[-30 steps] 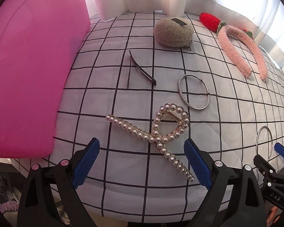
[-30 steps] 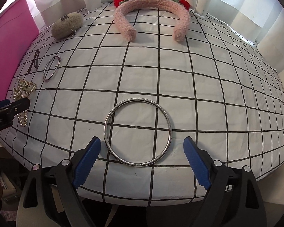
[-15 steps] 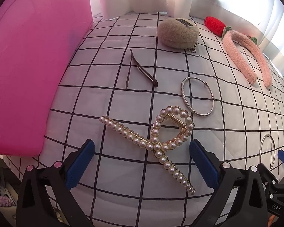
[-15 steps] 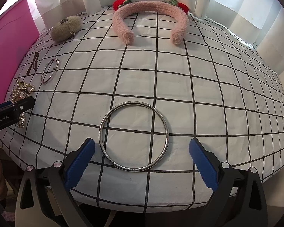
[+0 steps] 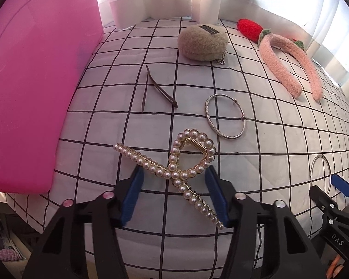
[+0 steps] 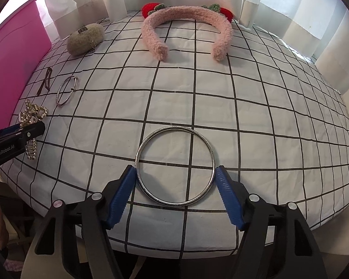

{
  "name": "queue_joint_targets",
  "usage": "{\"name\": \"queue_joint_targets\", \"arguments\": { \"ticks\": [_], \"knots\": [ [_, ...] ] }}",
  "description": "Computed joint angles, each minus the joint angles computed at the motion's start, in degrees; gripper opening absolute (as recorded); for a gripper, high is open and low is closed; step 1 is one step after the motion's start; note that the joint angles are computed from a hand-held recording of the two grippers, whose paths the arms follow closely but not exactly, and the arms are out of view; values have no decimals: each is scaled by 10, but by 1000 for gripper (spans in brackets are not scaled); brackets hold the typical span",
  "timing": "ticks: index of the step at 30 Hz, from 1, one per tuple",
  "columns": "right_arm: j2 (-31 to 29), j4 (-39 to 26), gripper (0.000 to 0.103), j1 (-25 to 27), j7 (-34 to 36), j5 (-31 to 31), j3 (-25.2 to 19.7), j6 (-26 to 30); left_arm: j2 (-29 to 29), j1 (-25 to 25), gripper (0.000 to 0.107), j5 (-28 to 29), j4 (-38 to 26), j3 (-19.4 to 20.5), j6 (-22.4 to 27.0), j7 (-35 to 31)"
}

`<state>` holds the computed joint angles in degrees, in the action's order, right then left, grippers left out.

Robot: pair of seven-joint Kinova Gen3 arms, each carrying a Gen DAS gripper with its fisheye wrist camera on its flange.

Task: Organize jewelry
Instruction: 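Grasp the pearl hair claw with the left tool while the right tool approaches the silver ring, then lift the pearl claw with the left tool while the right tool grasps the silver ring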

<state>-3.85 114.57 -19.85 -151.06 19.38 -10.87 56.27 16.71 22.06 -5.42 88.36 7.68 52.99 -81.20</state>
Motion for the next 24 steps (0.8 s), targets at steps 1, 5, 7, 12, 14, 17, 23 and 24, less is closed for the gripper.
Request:
{"name": "queue_joint_targets", "arguments": {
  "ticks": [1,5,7,12,14,17,23,24],
  "knots": [
    [-1,1,68,0,-2,1,0,-1,0,-1,47,3,-1,1,2,-1],
    [-6,5,68,3,-6,-2,1,-9,-4,-5,18,8,2,0,-1,-1],
    [-7,6,68,5,-2,-5,1,-12,-3,-14,9,21,-1,1,3,-8],
    [-6,5,68,7,-1,-5,0,-14,-5,-24,8,38,4,2,-3,-21],
    [-7,6,68,8,-1,-7,1,-17,-7,-33,8,53,6,4,-6,-32],
    [-10,7,68,9,5,-10,1,-21,-11,-43,8,71,9,5,-10,-42],
    [-15,7,68,11,0,-6,-3,-23,-21,-49,8,79,13,4,-11,-52],
    [-16,7,68,11,-2,-5,-3,-23,-24,-49,8,79,13,4,-12,-53]
  ]
}}
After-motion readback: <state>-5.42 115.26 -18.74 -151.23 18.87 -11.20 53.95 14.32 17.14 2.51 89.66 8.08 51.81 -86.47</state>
